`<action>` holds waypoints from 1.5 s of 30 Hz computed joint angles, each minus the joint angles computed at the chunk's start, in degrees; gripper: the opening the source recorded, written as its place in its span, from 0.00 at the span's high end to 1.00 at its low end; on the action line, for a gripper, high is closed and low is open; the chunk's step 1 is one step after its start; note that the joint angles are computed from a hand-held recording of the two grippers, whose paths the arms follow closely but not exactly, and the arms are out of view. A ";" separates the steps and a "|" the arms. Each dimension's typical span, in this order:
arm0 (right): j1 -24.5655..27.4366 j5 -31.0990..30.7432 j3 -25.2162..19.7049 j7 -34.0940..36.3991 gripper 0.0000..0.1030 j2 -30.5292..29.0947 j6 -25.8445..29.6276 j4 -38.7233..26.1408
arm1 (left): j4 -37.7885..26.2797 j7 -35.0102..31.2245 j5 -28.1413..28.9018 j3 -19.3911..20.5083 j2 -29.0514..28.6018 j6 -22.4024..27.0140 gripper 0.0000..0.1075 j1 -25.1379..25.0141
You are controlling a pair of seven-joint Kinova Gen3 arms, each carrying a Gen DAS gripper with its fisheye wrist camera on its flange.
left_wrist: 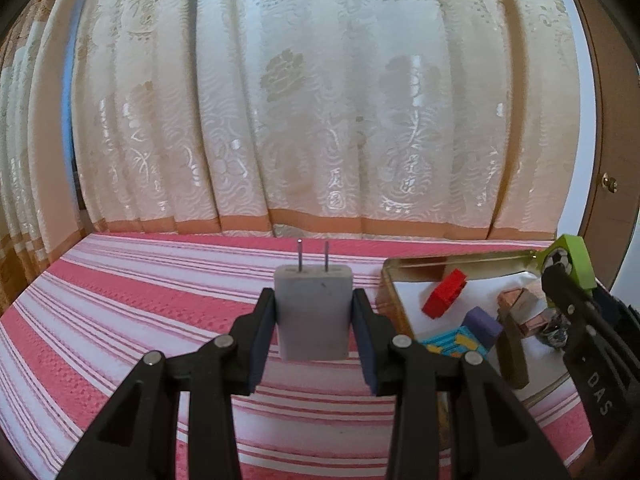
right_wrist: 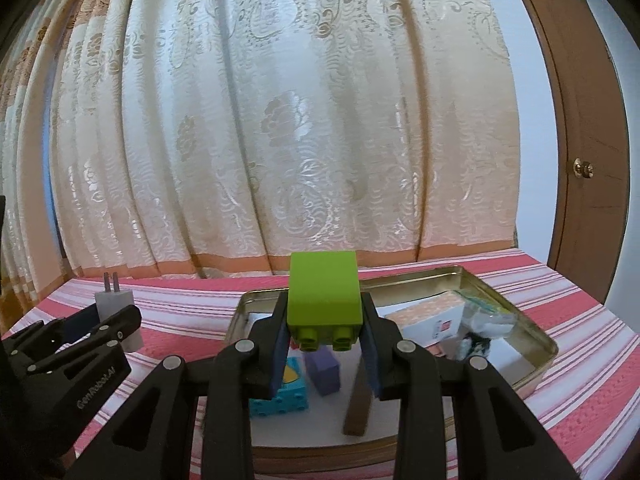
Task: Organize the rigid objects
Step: 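Lift the charger and green brick and carry them over the gold tin, then lower the charger and green brick into the tin and open both tools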
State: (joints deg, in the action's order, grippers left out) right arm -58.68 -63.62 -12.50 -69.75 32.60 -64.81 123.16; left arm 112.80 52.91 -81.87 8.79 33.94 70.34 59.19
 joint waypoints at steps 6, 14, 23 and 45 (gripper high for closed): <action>1.50 -0.73 0.72 -0.60 0.66 -0.43 -0.38 1.47 | -2.20 -2.13 -1.05 -0.12 0.73 -0.20 0.66 0.29; 4.85 -1.38 1.97 -0.32 0.67 -0.93 1.03 2.47 | -6.75 -6.26 -3.03 -1.08 2.45 -2.40 0.66 0.44; 8.19 -1.40 3.70 3.39 0.66 -0.46 5.02 0.49 | -13.05 -11.57 -3.15 -3.25 5.27 -7.66 0.66 0.22; 13.85 7.59 8.19 1.10 0.29 -0.51 19.20 -2.65 | -24.66 -21.97 8.14 -12.95 11.49 -11.45 0.20 3.78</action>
State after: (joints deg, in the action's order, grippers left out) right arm -44.83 -56.03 -4.31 -68.65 32.09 -45.61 120.51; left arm 88.14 30.95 -73.72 -4.16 45.43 58.89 62.96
